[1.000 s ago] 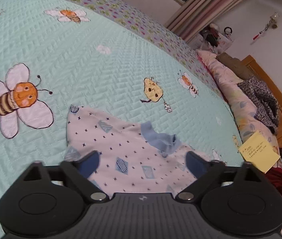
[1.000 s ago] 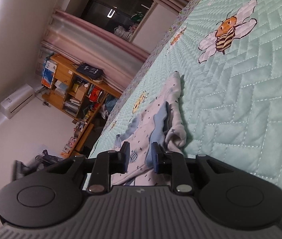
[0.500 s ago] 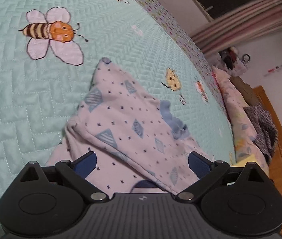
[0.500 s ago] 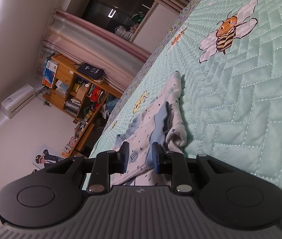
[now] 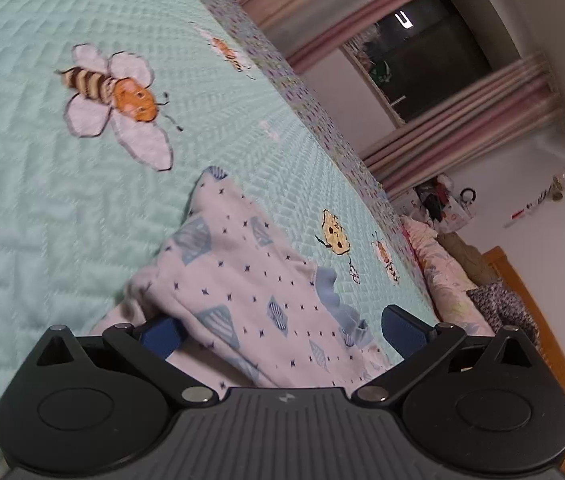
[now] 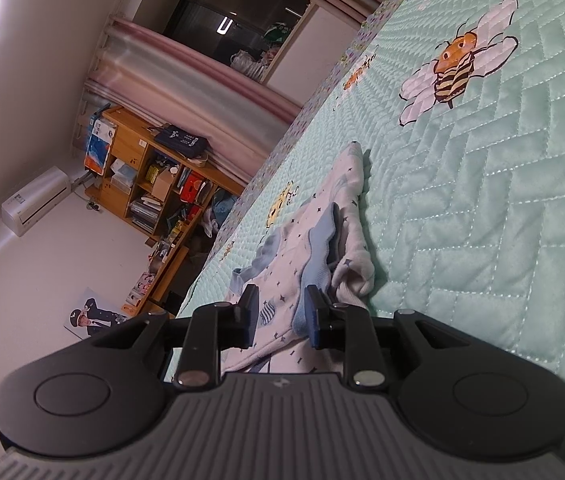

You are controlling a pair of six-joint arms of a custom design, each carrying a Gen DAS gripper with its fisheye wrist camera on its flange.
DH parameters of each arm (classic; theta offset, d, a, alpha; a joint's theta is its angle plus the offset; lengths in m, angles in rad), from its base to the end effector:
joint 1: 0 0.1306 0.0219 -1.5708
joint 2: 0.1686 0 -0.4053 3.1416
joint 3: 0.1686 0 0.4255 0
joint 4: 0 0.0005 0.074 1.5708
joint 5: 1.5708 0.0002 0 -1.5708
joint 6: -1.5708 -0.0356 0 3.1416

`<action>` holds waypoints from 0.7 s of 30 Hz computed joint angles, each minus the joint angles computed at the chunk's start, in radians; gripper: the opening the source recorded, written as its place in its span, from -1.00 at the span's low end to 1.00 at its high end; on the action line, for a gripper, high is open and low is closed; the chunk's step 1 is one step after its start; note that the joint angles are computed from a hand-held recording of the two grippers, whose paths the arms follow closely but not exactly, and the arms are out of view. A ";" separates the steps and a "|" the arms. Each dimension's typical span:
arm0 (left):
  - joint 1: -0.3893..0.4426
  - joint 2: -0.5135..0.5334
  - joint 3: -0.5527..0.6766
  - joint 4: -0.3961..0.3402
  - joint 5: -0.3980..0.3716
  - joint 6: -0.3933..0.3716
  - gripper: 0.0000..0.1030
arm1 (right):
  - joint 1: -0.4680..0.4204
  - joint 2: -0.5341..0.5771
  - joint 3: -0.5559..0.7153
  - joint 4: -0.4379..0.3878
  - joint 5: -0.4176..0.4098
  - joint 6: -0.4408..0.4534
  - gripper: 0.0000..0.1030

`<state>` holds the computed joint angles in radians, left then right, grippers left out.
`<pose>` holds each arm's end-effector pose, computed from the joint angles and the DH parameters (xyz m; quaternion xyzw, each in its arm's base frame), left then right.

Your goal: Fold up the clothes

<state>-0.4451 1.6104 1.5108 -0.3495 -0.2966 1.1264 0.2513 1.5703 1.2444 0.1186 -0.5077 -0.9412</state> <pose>0.5696 -0.2607 0.4377 -0.3539 0.7631 -0.2837 0.4604 0.5727 0.1644 0.3721 0.1052 0.7608 0.5039 0.3952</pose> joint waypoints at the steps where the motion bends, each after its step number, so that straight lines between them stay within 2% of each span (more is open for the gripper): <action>1: 0.000 0.004 0.004 0.009 -0.005 -0.003 0.98 | 0.000 0.000 0.001 -0.002 0.000 0.001 -0.49; 7: -0.021 0.035 0.039 0.003 -0.100 0.046 0.98 | -0.002 0.000 0.003 -0.010 -0.002 0.009 -0.49; 13: -0.014 0.074 0.097 -0.035 -0.180 0.118 0.98 | -0.003 0.001 0.003 -0.014 -0.005 0.014 -0.49; 16: -0.007 0.098 0.128 -0.054 -0.211 0.122 0.98 | -0.001 -0.001 0.002 -0.014 -0.004 0.014 -0.49; 18: -0.004 0.097 0.121 -0.036 -0.216 0.110 0.97 | -0.003 -0.001 0.001 -0.015 -0.006 0.015 -0.49; 21: -0.010 0.090 0.109 -0.037 -0.236 0.117 0.83 | -0.004 -0.003 -0.001 -0.012 -0.008 0.014 -0.49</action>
<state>-0.4548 1.7001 1.6198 -0.3866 -0.5331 1.2438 0.2477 1.5677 1.2430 0.1063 -0.5161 -0.9274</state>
